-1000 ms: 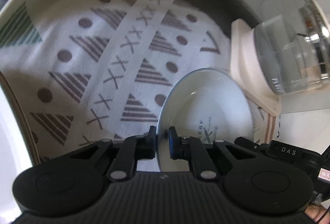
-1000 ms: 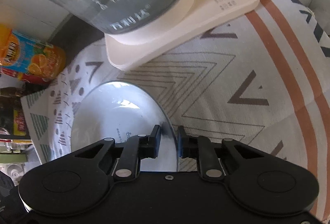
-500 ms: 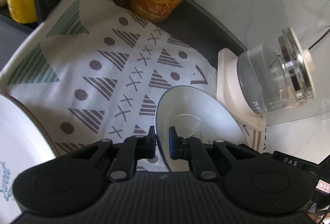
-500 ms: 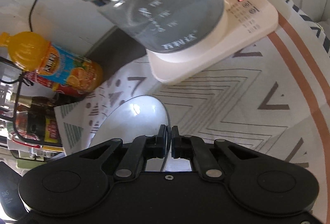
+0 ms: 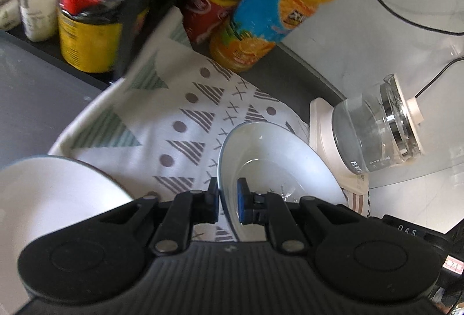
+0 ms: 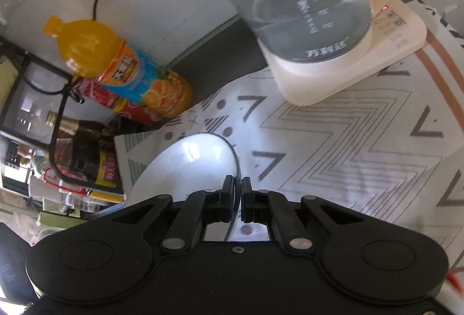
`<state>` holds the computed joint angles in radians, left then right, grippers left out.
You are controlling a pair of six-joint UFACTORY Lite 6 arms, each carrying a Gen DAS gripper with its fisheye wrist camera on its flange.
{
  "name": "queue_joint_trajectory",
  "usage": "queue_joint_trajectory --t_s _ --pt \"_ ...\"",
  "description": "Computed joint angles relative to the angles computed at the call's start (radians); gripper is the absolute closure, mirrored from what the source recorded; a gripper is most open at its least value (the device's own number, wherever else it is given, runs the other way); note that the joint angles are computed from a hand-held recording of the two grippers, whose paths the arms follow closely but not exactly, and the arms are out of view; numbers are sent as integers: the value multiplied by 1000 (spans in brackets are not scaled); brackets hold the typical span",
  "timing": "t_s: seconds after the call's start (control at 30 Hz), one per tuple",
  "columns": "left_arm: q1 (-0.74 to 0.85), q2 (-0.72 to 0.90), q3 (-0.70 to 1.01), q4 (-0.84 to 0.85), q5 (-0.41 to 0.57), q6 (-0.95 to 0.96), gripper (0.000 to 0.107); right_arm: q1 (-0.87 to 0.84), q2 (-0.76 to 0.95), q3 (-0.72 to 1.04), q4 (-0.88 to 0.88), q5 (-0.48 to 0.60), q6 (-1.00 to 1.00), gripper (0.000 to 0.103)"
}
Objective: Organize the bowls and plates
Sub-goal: 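Carry the 'BAKERY' plate with both grippers and lower it onto the 'Sweet' plate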
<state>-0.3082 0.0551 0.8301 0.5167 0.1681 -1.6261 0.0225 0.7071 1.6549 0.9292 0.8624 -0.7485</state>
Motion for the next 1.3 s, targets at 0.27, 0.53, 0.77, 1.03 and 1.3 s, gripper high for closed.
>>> queue_joint_trajectory --t_s 0.27,0.53,0.77,1.03,1.3 --pt "31 -213 -173 -147 27 171 97 50 -199 -265 80 -74 -78 98" --pt "37 -447 -345 -217 85 250 97 93 -365 -489 156 -128 -136 98" --pt "13 -682 -506 -259 170 267 97 144 -490 -647 186 -169 -158 98" --pt "-38 -922 -638 -264 294 234 97 186 -614 -813 217 -213 -180 98" --pt "-93 -1087 -741 -272 383 189 97 224 -670 -922 251 -264 -212 97"
